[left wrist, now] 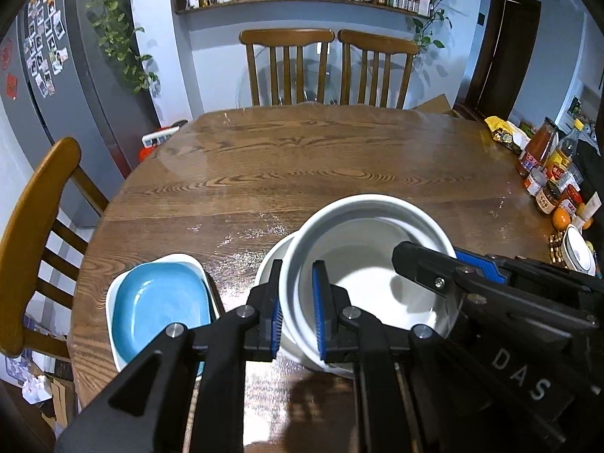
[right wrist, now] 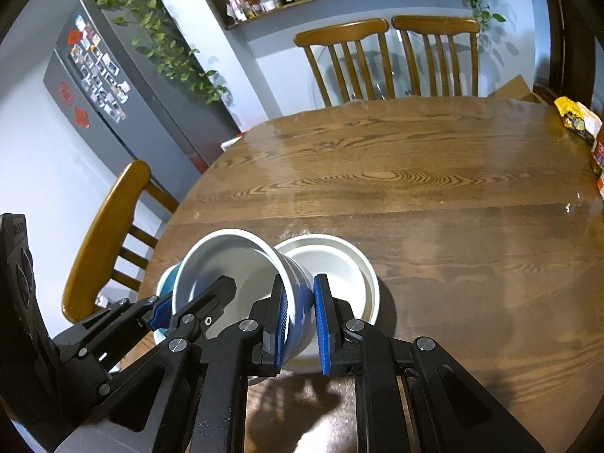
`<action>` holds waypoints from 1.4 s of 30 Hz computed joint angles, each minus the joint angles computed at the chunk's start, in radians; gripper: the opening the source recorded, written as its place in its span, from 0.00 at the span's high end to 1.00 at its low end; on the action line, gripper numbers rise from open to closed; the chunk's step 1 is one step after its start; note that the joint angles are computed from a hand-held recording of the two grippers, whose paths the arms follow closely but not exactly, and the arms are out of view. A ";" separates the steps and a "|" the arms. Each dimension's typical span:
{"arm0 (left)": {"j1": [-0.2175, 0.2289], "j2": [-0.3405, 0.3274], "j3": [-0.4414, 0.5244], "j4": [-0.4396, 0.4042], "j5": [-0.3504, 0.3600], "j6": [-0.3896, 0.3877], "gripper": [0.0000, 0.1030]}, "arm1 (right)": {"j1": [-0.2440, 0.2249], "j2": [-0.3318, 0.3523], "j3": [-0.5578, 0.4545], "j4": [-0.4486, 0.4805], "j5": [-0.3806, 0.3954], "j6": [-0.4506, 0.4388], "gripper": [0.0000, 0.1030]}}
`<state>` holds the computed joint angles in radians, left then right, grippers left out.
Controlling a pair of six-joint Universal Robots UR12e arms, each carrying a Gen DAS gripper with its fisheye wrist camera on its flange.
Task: Organize plates and bowls
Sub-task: 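Lower the ramekin into the nested white bowls and open both tools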
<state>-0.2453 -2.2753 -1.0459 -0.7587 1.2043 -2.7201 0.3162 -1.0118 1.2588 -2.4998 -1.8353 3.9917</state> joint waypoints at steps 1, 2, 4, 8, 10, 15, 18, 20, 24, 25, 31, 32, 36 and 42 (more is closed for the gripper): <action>-0.001 -0.009 0.015 -0.016 0.002 -0.001 0.89 | -0.002 0.003 -0.003 0.003 0.003 0.000 0.85; -0.003 -0.018 0.029 -0.032 0.004 -0.003 0.90 | -0.007 0.009 -0.008 0.008 0.012 0.000 0.85; -0.006 -0.037 0.055 -0.066 0.011 -0.002 0.90 | -0.013 0.017 -0.015 0.018 0.024 0.002 0.85; -0.013 -0.069 0.102 -0.135 0.034 0.003 0.89 | -0.029 0.034 -0.022 0.038 0.063 0.012 0.85; -0.017 -0.083 0.121 -0.167 0.046 0.007 0.89 | -0.037 0.039 -0.019 0.046 0.087 0.019 0.85; -0.023 -0.097 0.142 -0.217 0.060 0.015 0.90 | -0.049 0.041 -0.007 0.055 0.126 0.039 0.85; -0.026 -0.100 0.147 -0.229 0.063 0.016 0.90 | -0.052 0.040 -0.001 0.057 0.137 0.045 0.85; -0.026 -0.098 0.146 -0.237 0.067 0.020 0.90 | -0.053 0.040 0.000 0.062 0.142 0.047 0.85; -0.026 -0.103 0.152 -0.251 0.072 0.027 0.90 | -0.054 0.039 0.004 0.070 0.154 0.056 0.85; -0.027 -0.105 0.156 -0.254 0.074 0.028 0.90 | -0.055 0.038 0.005 0.071 0.156 0.057 0.85; -0.029 -0.106 0.154 -0.272 0.088 0.035 0.90 | -0.055 0.043 -0.006 0.108 0.169 0.057 0.85; -0.029 -0.105 0.151 -0.269 0.090 0.035 0.90 | -0.055 0.044 -0.006 0.108 0.169 0.057 0.85; -0.028 -0.102 0.146 -0.268 0.094 0.037 0.90 | -0.053 0.045 -0.009 0.113 0.166 0.056 0.85; -0.030 -0.101 0.145 -0.265 0.098 0.033 0.87 | -0.053 0.045 -0.006 0.108 0.167 0.060 0.85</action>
